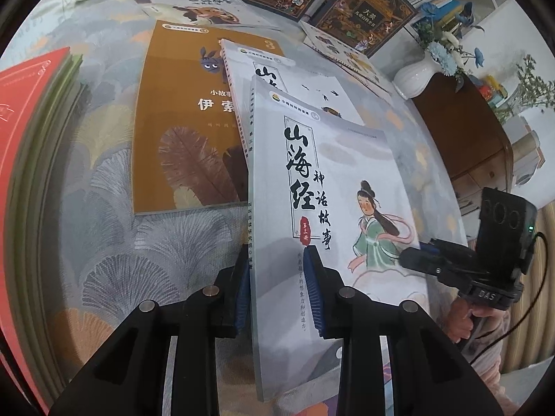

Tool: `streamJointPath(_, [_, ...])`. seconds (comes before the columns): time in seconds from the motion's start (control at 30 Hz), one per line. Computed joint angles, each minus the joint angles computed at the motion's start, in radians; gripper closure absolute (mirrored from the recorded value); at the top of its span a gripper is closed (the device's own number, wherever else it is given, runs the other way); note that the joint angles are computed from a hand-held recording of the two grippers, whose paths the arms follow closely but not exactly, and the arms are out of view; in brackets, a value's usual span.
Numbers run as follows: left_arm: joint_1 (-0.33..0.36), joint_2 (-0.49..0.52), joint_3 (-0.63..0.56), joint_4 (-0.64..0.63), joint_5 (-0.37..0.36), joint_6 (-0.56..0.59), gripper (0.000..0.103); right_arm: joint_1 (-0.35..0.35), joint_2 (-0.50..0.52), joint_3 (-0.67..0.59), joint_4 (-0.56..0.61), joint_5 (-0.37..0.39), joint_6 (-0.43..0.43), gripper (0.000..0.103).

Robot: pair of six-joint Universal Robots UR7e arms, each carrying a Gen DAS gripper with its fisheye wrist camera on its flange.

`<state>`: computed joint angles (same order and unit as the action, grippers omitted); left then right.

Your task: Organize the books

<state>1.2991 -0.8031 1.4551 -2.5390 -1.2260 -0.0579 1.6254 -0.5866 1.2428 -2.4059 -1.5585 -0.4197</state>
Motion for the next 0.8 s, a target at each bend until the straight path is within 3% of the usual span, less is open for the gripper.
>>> streamJointPath(0.23, [0.008, -0.026, 0.018, 0.026, -0.036, -0.018, 0.075, 0.037, -0.011, 0.032, -0.040, -0.050, -0.030, 0.083])
streamJointPath(0.47, [-0.016, -0.055, 0.067, -0.006, 0.051, -0.003, 0.075, 0.063, -0.001, 0.051, -0.081, -0.071, -0.054, 0.083])
streamJointPath(0.8, [-0.040, -0.111, 0.129, -0.060, 0.082, 0.015, 0.075, 0.093, 0.011, 0.051, -0.100, -0.070, -0.096, 0.083])
